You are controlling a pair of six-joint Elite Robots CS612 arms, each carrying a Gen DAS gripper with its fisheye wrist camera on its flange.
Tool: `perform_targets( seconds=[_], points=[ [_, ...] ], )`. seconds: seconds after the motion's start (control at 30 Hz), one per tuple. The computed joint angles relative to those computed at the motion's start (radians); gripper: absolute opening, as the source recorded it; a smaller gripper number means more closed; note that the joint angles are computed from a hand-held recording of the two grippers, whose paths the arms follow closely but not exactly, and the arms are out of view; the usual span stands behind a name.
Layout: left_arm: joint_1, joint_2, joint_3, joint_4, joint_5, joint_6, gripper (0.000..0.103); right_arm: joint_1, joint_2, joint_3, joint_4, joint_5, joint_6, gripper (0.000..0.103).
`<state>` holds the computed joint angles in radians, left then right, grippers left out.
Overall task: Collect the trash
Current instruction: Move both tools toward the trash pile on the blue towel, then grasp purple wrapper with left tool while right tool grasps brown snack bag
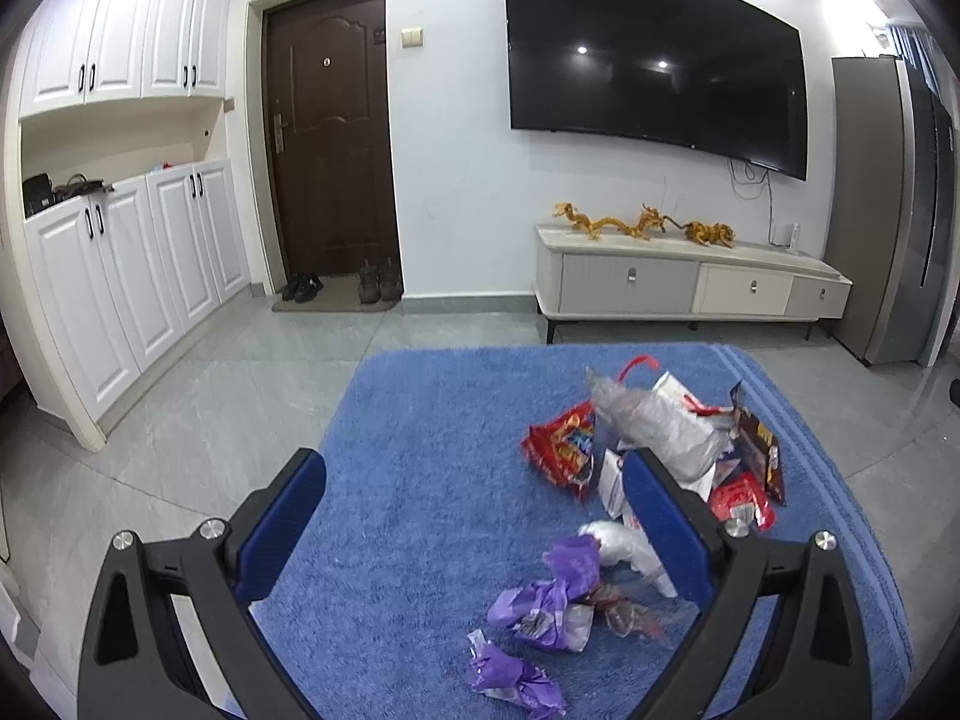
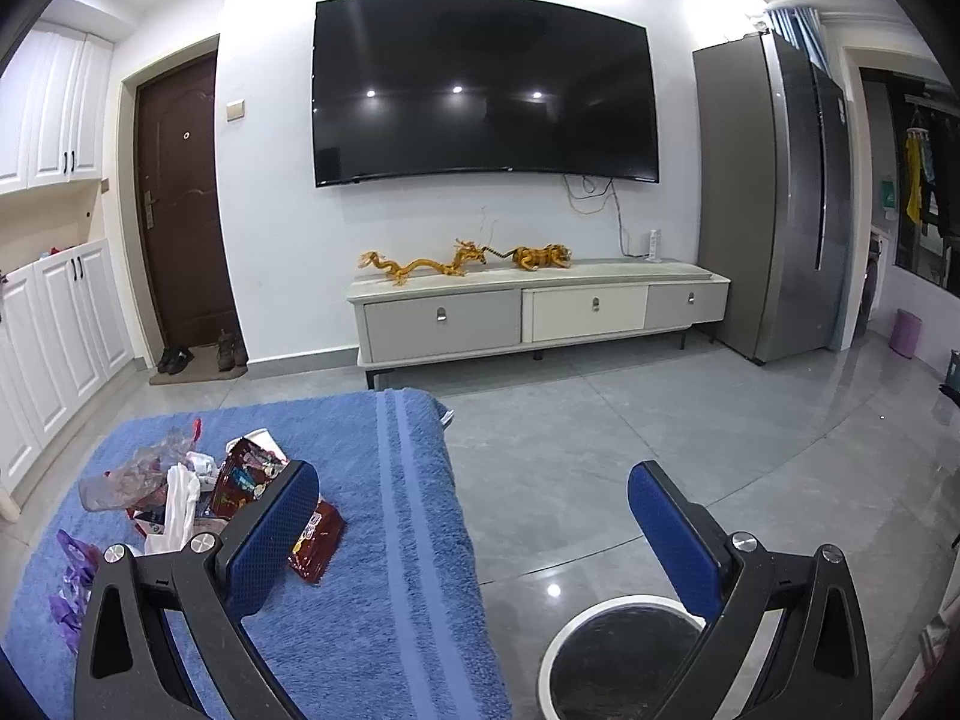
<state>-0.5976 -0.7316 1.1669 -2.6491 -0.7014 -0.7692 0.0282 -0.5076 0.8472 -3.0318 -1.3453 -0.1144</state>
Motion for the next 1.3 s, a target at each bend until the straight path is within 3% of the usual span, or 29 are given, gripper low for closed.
perform_targets(
  seconds=[0.47, 1.0, 1.13, 1.3],
  points=[
    [0.016, 0.016, 0.018, 0.042, -0.108, -0.009, 0.097, 0.029, 0.058, -0.096, 0.133, 0.084, -0.066, 0.103],
    [0.026, 0.031, 0.016, 0.055, -0.153, -0.004, 0.097, 0.052, 0.097, -0.171, 0.240, 0.140, -0.125, 0.103],
    [0.033, 0.028, 0.032, 0.026, -0.193, 0.023, 0.096, 0.058, 0.114, -0.205, 0.287, 0.155, -0.147, 0.103],
    [0.049, 0.016, 0.072, -0.045, -0.317, 0.084, 0.090, 0.066, 0.136, -0.245, 0.338, 0.164, -0.175, 0.103]
  ],
)
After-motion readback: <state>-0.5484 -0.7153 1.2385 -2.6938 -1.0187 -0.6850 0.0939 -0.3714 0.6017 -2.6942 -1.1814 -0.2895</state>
